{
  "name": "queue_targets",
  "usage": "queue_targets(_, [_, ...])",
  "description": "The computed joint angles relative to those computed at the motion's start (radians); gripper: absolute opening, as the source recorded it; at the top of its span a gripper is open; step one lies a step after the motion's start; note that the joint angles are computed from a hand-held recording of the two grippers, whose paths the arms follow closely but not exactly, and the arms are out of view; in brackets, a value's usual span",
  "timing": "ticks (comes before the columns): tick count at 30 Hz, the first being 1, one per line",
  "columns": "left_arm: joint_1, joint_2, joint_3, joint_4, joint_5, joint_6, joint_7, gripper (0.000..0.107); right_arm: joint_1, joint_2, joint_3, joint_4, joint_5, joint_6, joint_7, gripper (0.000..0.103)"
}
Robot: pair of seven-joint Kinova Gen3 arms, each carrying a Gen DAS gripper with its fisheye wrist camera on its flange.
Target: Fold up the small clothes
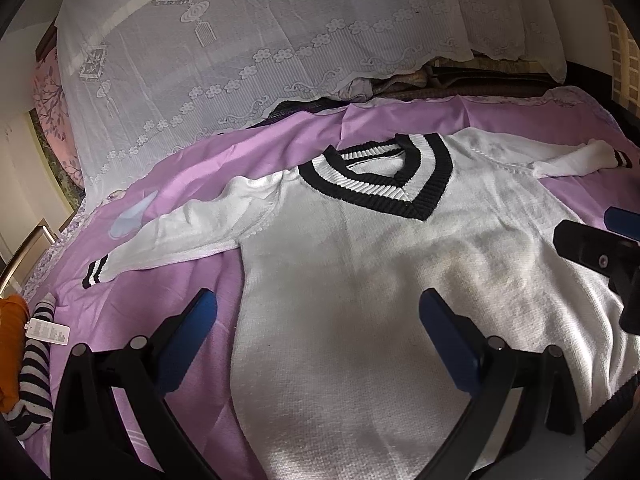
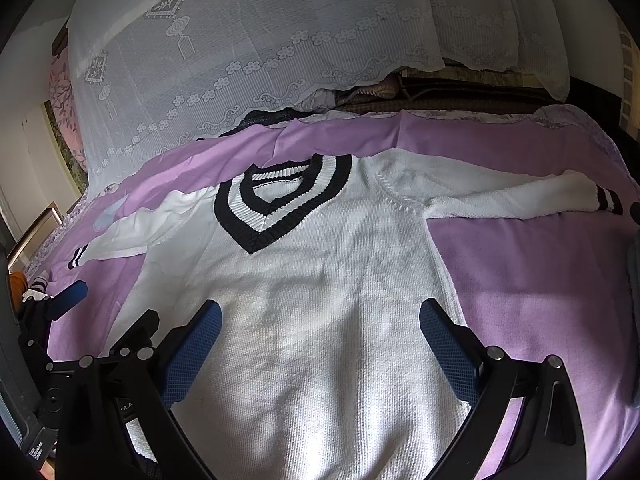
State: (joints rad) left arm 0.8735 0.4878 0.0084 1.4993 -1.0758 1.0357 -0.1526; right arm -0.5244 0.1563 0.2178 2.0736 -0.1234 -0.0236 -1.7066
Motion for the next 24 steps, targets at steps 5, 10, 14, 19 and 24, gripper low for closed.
queue_targets(5, [0.001, -0.003, 0.0, 0.004, -0.004, 0.003, 0.001, 0.098, 0.0, 0.0, -0.002, 0.002, -0.003, -0.001, -0.002, 0.1])
queue_targets(10, [-0.001, -0.004, 0.003, 0.006, -0.006, 0.004, 0.001, 0.098, 0.007, 0.001, -0.009, 0.0, -0.001, 0.001, -0.002, 0.1])
queue_targets(14, [-0.001, -0.004, 0.004, 0.006, -0.006, 0.004, 0.003, 0.098, 0.009, 0.002, -0.011, 0.001, -0.001, -0.001, -0.003, 0.1])
queue_targets(19, [-0.001, -0.004, 0.004, 0.007, -0.007, 0.004, 0.004, 0.098, 0.011, 0.003, -0.014, 0.001, -0.003, -0.001, -0.003, 0.1])
queue_targets(24, [-0.001, -0.003, 0.004, 0.006, -0.007, 0.005, 0.003, 0.098, 0.022, 0.004, -0.024, 0.002, 0.0, -0.003, -0.004, 0.1])
